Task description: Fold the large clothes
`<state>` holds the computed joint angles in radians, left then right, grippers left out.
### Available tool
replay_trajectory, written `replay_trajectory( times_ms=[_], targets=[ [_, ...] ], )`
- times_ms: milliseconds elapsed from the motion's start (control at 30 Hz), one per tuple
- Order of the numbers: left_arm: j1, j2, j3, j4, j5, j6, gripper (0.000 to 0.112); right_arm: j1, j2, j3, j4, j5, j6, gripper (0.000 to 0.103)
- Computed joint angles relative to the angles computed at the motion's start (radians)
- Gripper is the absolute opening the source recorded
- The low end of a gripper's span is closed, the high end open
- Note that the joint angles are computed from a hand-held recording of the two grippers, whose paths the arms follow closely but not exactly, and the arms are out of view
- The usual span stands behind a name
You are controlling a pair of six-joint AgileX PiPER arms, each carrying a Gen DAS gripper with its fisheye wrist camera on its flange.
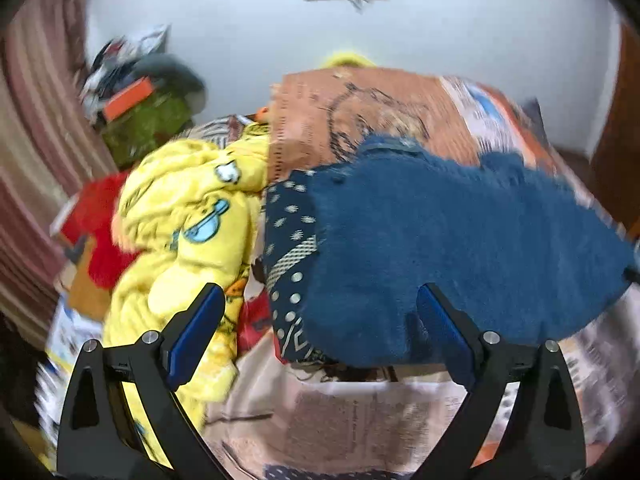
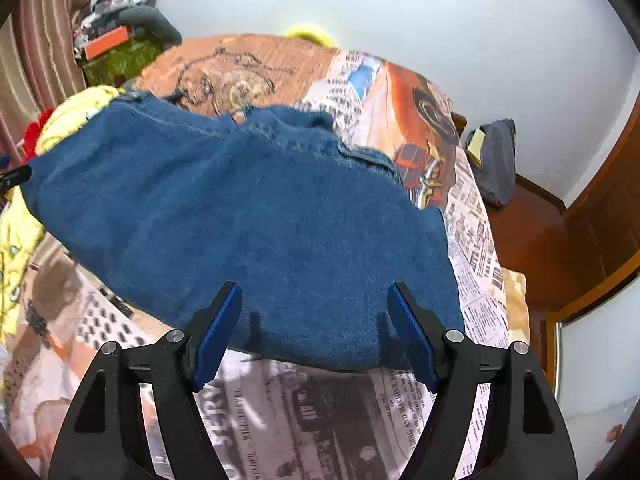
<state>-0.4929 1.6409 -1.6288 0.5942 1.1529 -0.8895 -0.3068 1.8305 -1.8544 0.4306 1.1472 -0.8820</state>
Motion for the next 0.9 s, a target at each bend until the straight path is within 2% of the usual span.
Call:
replay_trajectory(
  times_ms=[67, 133, 233, 300, 433, 600, 667, 800, 900],
  targets=[
    [0.053, -0.079, 0.083, -0.103, -0.099, -0.020, 0.097, 0.005, -0.005, -0.010, 0.021, 0.013, 0.006, 0.072],
    [0.119, -0.151, 0.184, -0.256, -0.234, 0.001, 0.097, 0.017, -0.013, 0.001, 0.035, 0.004, 0.005, 0.072],
    [0.199, -0.204, 0.312, -0.483, -0.409, 0.078, 0.097, 0.047, -0.015, 0.021, 0.030, -0.015, 0.015, 0.072],
    [0.230, -0.199, 0.369, -0.625, -0.493, 0.150, 0.097, 0.068, -0.008, 0.029, 0.017, -0.019, 0.032, 0.072],
    [0.240, -0.137, 0.403, -0.749, -0.574, 0.205, 0.095, 0.104, 0.007, 0.057, -0.006, -0.020, 0.054, 0.072],
    [0.265, -0.060, 0.397, -0.970, -0.663, 0.354, 0.073, 0.124, 0.015, 0.088, -0.037, -0.041, 0.058, 0.072],
    [0.256, -0.040, 0.363, -0.923, -0.651, 0.288, 0.070, 0.121, 0.025, 0.081, -0.043, -0.038, 0.063, 0.072],
    [0.205, -0.051, 0.290, -0.721, -0.617, 0.140, 0.057, 0.108, 0.041, 0.064, -0.032, -0.018, 0.079, 0.072],
    [0.168, -0.042, 0.218, -0.597, -0.581, 0.095, 0.056, 0.100, 0.049, 0.052, -0.024, -0.007, 0.087, 0.072]
  ],
)
